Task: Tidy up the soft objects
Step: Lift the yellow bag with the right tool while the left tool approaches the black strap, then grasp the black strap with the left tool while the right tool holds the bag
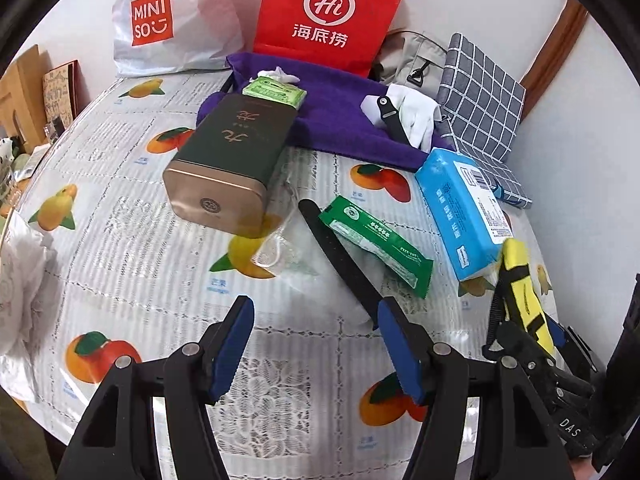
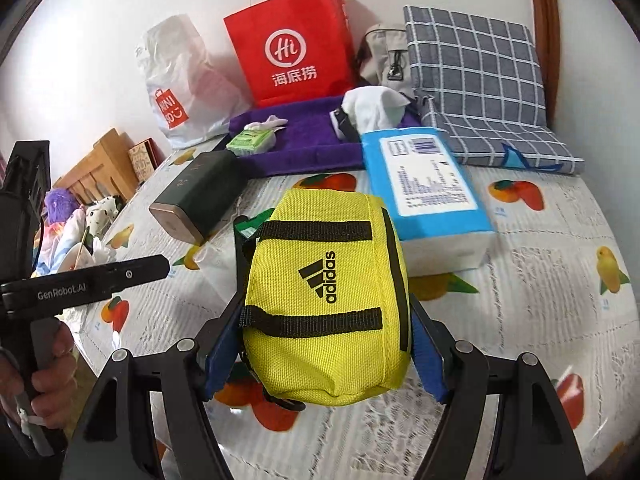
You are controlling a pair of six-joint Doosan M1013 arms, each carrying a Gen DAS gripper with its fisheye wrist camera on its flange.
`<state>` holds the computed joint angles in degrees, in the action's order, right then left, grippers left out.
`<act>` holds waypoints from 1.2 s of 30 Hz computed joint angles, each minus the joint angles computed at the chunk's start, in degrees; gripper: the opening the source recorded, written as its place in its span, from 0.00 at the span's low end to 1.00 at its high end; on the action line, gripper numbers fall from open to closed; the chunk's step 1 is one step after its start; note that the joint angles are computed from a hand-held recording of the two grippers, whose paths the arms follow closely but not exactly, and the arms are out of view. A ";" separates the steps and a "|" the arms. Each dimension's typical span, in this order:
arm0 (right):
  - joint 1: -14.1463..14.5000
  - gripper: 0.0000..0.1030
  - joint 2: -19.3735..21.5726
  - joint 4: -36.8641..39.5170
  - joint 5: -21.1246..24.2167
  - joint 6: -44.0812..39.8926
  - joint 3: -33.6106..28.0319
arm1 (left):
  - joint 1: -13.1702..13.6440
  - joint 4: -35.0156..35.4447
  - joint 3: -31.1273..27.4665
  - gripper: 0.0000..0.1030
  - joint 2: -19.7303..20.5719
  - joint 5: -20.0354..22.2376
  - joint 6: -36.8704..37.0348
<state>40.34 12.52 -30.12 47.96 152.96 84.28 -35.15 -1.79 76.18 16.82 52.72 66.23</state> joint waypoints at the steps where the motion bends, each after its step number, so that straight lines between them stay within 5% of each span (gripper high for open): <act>1: 0.08 0.72 -0.21 -0.61 0.27 0.63 0.29 | -0.08 -0.12 -0.24 0.61 0.23 0.43 -0.02; 8: 0.01 0.72 -1.48 -2.34 2.97 2.45 2.31 | -1.04 0.44 -1.19 0.59 1.68 1.52 -1.03; 17: -1.24 0.72 -2.96 -0.56 -0.53 1.66 5.83 | -2.33 3.56 -2.88 0.58 3.41 1.69 -2.08; 36: -3.06 0.72 -2.86 1.15 -0.36 2.08 7.84 | -3.57 9.30 -7.90 0.58 8.89 4.78 -3.70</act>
